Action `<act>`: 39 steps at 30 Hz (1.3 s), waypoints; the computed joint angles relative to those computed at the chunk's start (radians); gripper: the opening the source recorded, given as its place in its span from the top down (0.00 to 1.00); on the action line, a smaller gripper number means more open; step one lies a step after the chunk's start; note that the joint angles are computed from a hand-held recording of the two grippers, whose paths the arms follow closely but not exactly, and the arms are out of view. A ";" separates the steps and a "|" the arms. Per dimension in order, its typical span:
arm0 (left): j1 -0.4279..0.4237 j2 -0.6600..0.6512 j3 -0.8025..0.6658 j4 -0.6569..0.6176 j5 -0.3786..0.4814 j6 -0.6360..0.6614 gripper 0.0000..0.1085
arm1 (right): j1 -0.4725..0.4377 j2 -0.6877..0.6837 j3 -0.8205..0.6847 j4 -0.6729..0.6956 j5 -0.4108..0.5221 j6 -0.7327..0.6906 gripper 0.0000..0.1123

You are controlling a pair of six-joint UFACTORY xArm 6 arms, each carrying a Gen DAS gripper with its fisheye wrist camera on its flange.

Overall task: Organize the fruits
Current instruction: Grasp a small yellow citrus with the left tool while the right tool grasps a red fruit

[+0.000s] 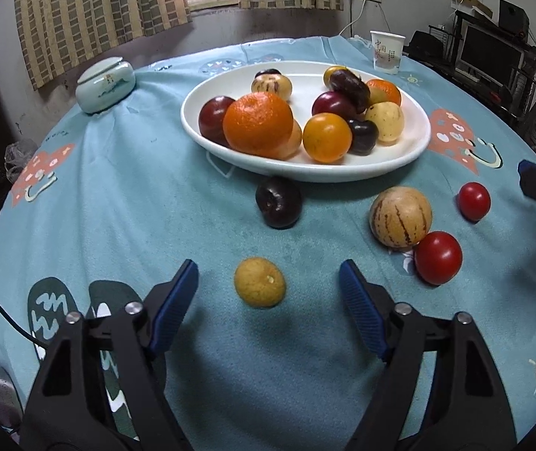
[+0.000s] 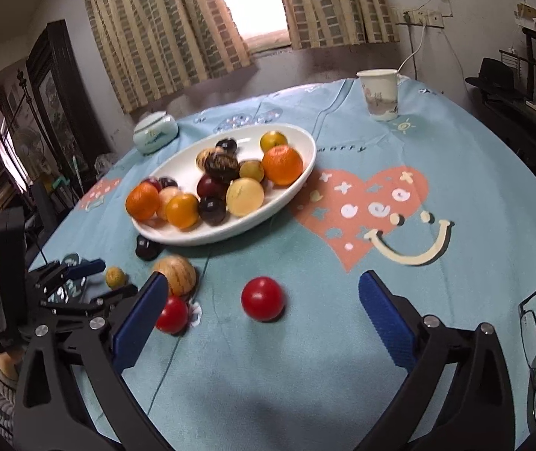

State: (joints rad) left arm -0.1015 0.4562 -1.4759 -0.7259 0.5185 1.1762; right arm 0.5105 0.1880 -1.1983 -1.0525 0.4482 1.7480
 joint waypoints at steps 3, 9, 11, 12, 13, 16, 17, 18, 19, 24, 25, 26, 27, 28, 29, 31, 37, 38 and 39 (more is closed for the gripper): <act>0.007 0.018 -0.029 0.022 0.049 -0.031 0.46 | 0.016 0.018 -0.015 0.062 0.013 -0.087 0.10; 0.002 -0.001 -0.001 -0.012 0.031 0.010 0.75 | 0.052 0.047 -0.051 0.113 0.064 -0.196 0.10; 0.009 0.003 -0.012 -0.012 0.053 -0.003 0.75 | 0.057 0.062 -0.068 0.133 0.081 -0.229 0.11; 0.011 0.002 -0.013 -0.014 0.058 -0.005 0.75 | 0.056 0.065 -0.071 0.139 0.083 -0.236 0.13; 0.012 0.000 -0.012 -0.017 0.062 -0.003 0.75 | 0.053 0.064 -0.067 0.141 0.078 -0.237 0.17; 0.013 -0.008 -0.005 -0.031 0.067 0.013 0.75 | 0.048 0.054 -0.055 0.124 0.071 -0.210 0.28; 0.013 -0.010 -0.003 -0.035 0.066 0.017 0.75 | 0.047 0.052 -0.052 0.117 0.071 -0.203 0.30; 0.013 -0.013 0.001 -0.039 0.064 0.022 0.75 | 0.047 0.052 -0.052 0.112 0.065 -0.201 0.32; 0.013 -0.015 0.003 -0.042 0.063 0.025 0.75 | 0.048 0.053 -0.053 0.099 0.057 -0.199 0.33; 0.014 -0.014 0.001 -0.028 0.069 0.010 0.75 | 0.035 0.108 -0.105 0.234 0.067 -0.345 0.36; 0.014 -0.013 0.000 -0.025 0.070 0.006 0.75 | 0.027 0.116 -0.109 0.265 0.052 -0.369 0.38; 0.015 -0.013 -0.001 -0.024 0.071 0.004 0.75 | 0.023 0.120 -0.112 0.276 0.047 -0.377 0.39; 0.016 -0.012 -0.003 -0.024 0.075 0.002 0.75 | 0.020 0.124 -0.115 0.282 0.045 -0.381 0.39; 0.017 -0.009 -0.006 -0.022 0.079 -0.002 0.75 | 0.017 0.128 -0.119 0.291 0.041 -0.387 0.39; 0.018 -0.008 -0.008 -0.019 0.081 -0.007 0.75 | 0.014 0.132 -0.122 0.299 0.036 -0.392 0.39; 0.019 -0.006 -0.011 -0.018 0.084 -0.014 0.75 | 0.007 0.139 -0.122 0.334 0.019 -0.416 0.39; 0.020 -0.009 -0.005 -0.020 0.074 -0.014 0.75 | -0.010 0.148 -0.114 0.384 -0.033 -0.451 0.44; 0.018 -0.011 -0.001 -0.018 0.072 -0.010 0.75 | -0.012 0.150 -0.116 0.387 -0.037 -0.454 0.47; 0.016 -0.012 0.001 -0.017 0.071 -0.005 0.75 | -0.014 0.150 -0.115 0.387 -0.040 -0.456 0.50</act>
State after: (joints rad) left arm -0.0854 0.4439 -1.4748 -0.7432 0.5895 1.1710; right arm 0.4965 0.3377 -1.3138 -0.6659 0.4087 1.2917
